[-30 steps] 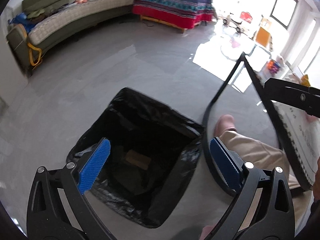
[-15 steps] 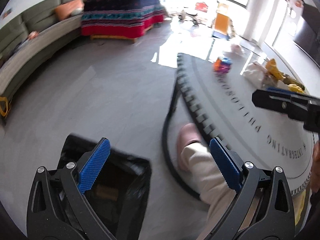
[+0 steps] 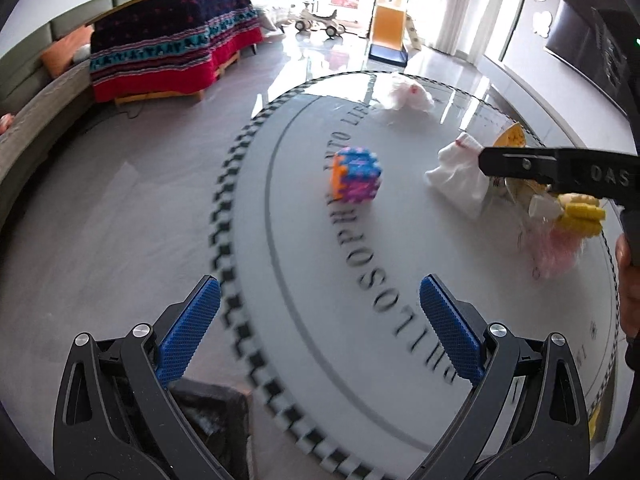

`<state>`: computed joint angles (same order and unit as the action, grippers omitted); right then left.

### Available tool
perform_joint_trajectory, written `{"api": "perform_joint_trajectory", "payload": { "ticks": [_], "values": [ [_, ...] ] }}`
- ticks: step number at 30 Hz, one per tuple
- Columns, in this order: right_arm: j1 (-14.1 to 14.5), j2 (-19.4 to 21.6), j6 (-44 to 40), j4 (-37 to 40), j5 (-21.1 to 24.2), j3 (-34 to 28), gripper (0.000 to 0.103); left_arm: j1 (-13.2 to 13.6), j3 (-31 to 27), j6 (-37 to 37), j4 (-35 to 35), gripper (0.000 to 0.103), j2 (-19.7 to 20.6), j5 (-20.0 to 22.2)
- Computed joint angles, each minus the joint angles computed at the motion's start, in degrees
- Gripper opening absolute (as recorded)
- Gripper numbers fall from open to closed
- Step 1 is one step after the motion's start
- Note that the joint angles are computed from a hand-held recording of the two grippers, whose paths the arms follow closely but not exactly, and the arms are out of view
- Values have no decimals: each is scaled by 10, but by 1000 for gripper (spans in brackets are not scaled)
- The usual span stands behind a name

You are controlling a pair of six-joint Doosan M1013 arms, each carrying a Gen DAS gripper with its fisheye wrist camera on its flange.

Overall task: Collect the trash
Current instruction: 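Grasp the toy cube with the left tool while the right tool grasps the white cloth bag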

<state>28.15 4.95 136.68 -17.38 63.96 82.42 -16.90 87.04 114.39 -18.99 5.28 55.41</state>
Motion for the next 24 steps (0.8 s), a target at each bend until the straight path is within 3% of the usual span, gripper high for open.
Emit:
{"api": "perform_joint_trajectory", "payload": {
  "ticks": [10,13,15,16,24],
  "values": [
    [-53,36,-60,8,51,-22,57,-32,-51,-12,17,97,45,14],
    [-65,42,-63,19,62,-19,43,-36,-58,-11,18,97,53,17],
    [-70,46,-70,30,68,-18,16,-41,-63,-13,24,97,59,17],
    [-71,48,-72,32,70,-18,8,-44,-66,-16,28,97,62,16],
    [-68,26,-32,9,0,-10,4,-60,-103,-53,68,97,104,8]
  ]
}}
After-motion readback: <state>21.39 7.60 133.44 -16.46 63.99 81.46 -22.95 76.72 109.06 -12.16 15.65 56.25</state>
